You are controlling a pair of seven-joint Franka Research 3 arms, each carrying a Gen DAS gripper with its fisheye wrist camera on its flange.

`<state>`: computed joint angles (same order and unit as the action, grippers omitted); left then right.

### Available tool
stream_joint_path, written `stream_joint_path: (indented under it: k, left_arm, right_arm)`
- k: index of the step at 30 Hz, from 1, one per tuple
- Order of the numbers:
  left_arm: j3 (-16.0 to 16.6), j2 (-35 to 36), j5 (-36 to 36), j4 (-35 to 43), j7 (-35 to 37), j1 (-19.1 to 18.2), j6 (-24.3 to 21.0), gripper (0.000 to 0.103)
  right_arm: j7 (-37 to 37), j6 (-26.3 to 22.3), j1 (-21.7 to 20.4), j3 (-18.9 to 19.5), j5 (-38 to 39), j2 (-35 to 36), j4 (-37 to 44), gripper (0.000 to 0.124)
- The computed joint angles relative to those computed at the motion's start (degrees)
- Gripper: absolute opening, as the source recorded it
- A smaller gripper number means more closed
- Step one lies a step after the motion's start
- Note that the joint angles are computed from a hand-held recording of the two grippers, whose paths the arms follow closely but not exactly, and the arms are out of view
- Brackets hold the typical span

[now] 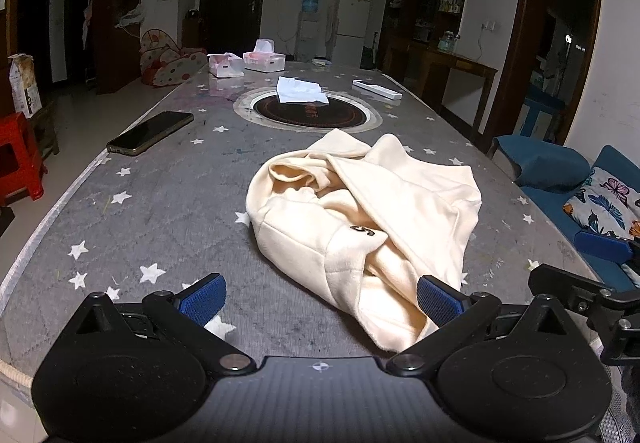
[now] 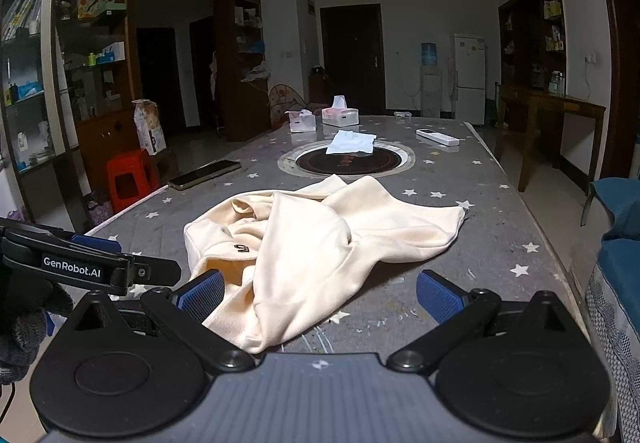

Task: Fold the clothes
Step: 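Approach the crumpled cream sweatshirt with both grippers open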

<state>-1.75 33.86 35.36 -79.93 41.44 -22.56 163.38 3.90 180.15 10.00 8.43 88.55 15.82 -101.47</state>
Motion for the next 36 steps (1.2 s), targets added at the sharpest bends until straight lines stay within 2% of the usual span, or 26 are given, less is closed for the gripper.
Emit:
stream_joint_path:
  k: [5,16,24,36]
  left_arm:
    - [-1.3,1.4,-1.9,2.3,2.8,1.0,-1.5,0.103]
    - [-2.5,5.7,-6.6,9.5,8.5,2.2,-5.3,0.103]
    - [-3.2,10.6,-10.2,17.6,13.4,2.7,-8.8,0.103]
    - [-3.4,19.4,-15.3,32.6,19.7,2.6,-15.6,0.103]
  right_arm:
    - [7.0,-0.5,0.0,-0.1,-7.0,0.8,0.1,0.103]
    - [21.1,-2.6,-2.8,2.2,-22.4,4.2,2.6,0.103]
    - [33.3,-4.3,-2.8,1.1,-35.7,7.9,6.4,0.096]
    - [45.4,-8.3,-3.7,1.4,-50.2,13.5,13.6,0.089]
